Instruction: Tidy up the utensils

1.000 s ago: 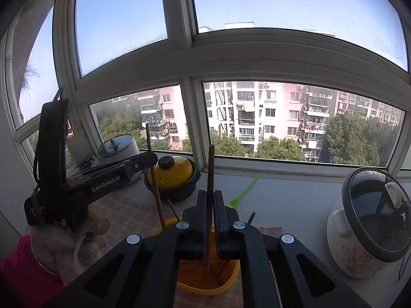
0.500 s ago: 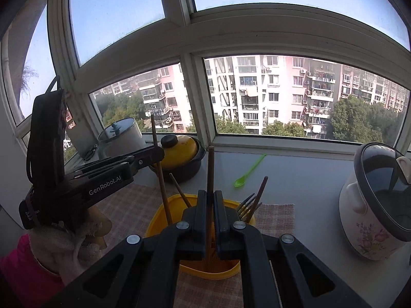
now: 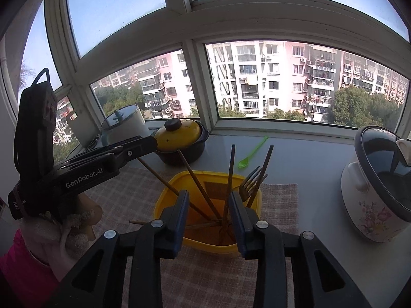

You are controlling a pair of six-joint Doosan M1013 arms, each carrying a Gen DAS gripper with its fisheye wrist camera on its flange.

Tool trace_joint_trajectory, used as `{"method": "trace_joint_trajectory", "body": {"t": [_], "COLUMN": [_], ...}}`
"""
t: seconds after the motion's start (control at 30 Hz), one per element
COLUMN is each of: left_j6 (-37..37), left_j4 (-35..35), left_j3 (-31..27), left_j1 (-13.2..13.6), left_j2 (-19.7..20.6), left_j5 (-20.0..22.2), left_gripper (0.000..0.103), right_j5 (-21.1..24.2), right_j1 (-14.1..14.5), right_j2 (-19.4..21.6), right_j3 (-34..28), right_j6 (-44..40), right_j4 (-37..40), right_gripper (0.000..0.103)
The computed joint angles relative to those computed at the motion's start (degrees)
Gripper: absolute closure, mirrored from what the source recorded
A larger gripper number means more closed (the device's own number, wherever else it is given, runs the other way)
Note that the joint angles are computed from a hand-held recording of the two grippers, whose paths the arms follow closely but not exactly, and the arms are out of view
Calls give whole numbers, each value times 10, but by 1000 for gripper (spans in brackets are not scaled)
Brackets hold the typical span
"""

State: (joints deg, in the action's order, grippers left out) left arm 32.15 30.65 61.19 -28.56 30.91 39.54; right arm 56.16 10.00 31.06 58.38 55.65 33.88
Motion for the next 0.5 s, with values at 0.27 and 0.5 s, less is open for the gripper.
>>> {"method": "trace_joint_trajectory", "body": {"t": [0.27, 0.5], "left_j6": [-17, -24], "left_j4": [8, 17], "left_j3": [30, 64], "left_j1": [-5, -16], "left_j2": [-23, -48], "left_j5": [1, -2], "left_gripper": [65, 61], "right_j5": [-18, -40], "right_j1": [-3, -4], "right_j2": [-19, -41], "right_j3": [27, 60], "right_j6": [3, 7], "right_j4": [3, -1], "right_gripper": [49, 42]}}
